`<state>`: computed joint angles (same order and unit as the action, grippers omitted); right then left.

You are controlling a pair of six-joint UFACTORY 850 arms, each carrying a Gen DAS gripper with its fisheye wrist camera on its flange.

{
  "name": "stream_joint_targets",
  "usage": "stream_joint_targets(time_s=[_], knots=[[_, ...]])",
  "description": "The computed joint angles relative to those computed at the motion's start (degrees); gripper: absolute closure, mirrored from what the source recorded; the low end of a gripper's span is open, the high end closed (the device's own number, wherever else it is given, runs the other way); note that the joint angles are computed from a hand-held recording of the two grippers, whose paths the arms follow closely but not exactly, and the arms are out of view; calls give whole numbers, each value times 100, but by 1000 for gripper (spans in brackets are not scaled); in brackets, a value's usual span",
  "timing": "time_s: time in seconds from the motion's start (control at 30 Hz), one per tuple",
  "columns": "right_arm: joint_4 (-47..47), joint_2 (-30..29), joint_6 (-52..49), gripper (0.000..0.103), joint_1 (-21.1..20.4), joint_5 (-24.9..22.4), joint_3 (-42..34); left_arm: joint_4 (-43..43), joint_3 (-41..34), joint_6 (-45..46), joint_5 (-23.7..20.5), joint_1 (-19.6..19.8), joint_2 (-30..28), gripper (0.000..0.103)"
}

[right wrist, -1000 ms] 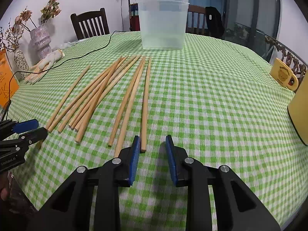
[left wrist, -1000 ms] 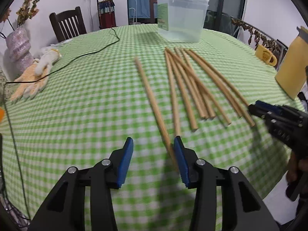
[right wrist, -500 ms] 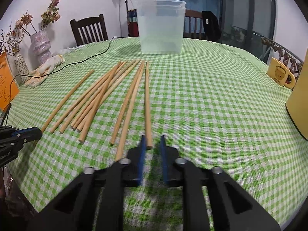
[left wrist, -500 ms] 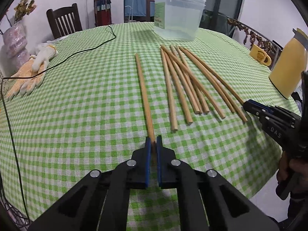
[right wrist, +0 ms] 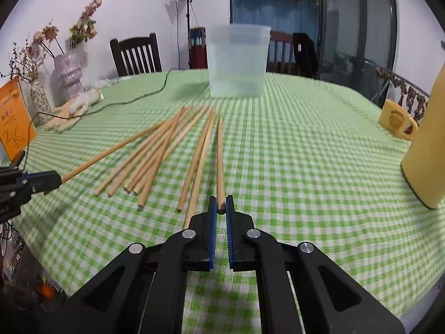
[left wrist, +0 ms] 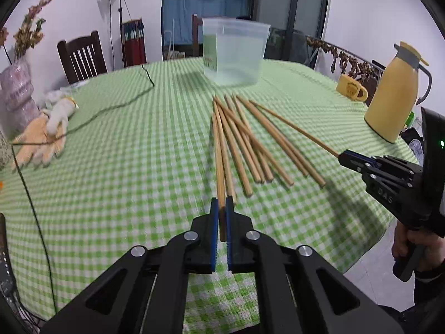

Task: Organize utensils
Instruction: 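Lift the chopstick with the left tool and carry it over the clear box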

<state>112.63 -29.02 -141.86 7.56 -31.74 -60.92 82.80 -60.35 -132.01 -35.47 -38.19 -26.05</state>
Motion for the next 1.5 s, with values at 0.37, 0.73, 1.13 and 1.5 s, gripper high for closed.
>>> stream_joint_targets(time_s=[0.37,0.73,1.13,1.5], knots=[[452,609,-729,96,-220,-674,298,387,148,206,-1033,-191,708,102],[-309,569,-12,96,-145,-633,-538,373,-328,1307,-174,541,983,102],[-4452,-812,4676,96,212,-673,-3454,-2678,-2386,5706,1245,1778,54,102],[-6261,-1691,6778,96,455,-1365,-5373,-3903,-3447,7396,946,1968,-517,102]])
